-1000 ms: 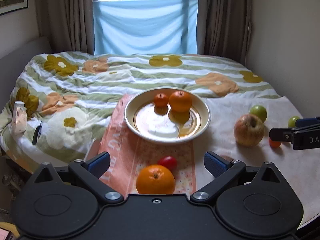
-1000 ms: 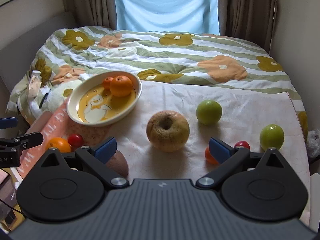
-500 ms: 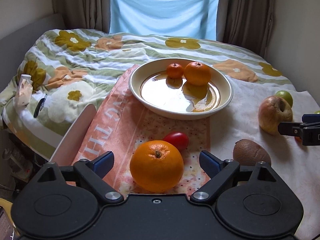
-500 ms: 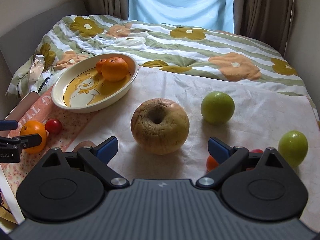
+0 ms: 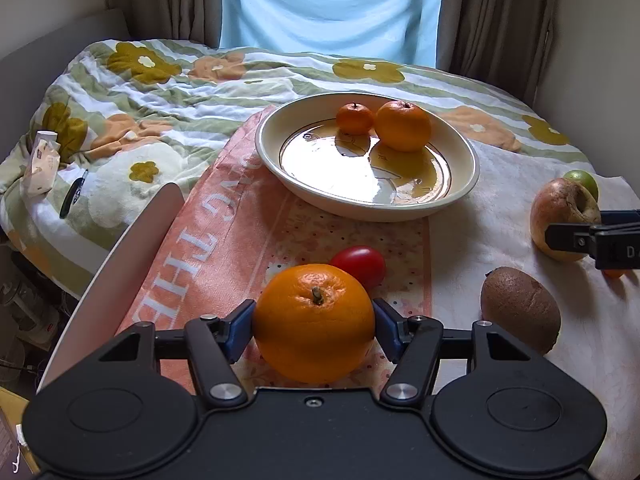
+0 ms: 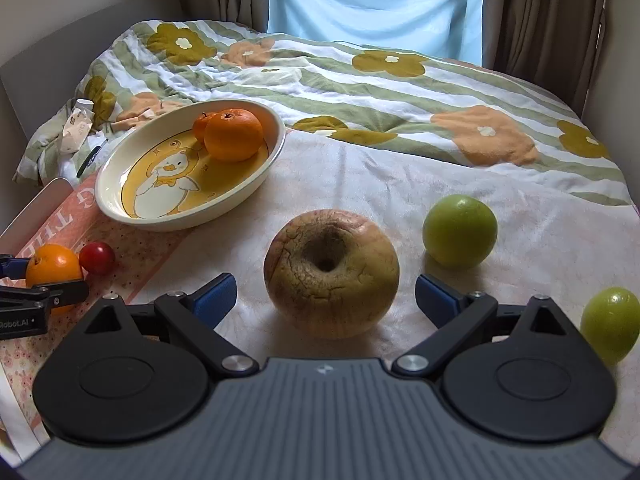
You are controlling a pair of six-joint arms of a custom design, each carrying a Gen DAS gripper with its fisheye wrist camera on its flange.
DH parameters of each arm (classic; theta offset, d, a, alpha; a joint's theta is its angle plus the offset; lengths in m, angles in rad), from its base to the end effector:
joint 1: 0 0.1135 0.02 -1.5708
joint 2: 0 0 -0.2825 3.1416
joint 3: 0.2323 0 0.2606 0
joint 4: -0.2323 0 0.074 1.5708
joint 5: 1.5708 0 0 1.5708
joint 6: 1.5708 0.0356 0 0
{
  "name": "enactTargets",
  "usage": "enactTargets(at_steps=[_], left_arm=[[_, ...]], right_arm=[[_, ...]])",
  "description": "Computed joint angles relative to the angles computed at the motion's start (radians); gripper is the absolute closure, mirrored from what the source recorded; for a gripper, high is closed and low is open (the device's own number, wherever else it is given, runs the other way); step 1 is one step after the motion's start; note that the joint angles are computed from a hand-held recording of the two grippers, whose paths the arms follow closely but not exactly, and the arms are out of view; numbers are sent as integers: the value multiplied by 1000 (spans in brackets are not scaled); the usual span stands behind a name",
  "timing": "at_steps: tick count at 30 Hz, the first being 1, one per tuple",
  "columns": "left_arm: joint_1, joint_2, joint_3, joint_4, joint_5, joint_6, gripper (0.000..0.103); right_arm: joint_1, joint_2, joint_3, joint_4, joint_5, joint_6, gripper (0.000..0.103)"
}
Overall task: Organize fruits
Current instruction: 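Grasp the large orange with the left tool while the right tool grasps the brown apple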
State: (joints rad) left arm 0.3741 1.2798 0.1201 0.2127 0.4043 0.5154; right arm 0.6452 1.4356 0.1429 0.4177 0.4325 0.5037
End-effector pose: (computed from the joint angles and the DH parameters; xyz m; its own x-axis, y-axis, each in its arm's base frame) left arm 0.1518 0.0446 0.0890 -0.7176 0.2051 -0.6656 0.2662 0.9639 0.0101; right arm 0.1507 0.0947 0.0844 -0.6970 0.0239 -0.7167 0.0058 0.9996 0.0276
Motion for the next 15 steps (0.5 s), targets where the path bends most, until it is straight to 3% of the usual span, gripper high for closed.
enactTargets(at_steps=[5,9,15], left_arm=[[-7,-25,-3,-20,-6,0,38],[-3,-21,6,-30,-2,0,38],[22,-44,4,-67,13,29,38]], right_arm=[[-26,47,16,28,-19,-22,1],[-44,93,34,48,-19,-37,12],[-45,108,31,73,-10,-33,13]])
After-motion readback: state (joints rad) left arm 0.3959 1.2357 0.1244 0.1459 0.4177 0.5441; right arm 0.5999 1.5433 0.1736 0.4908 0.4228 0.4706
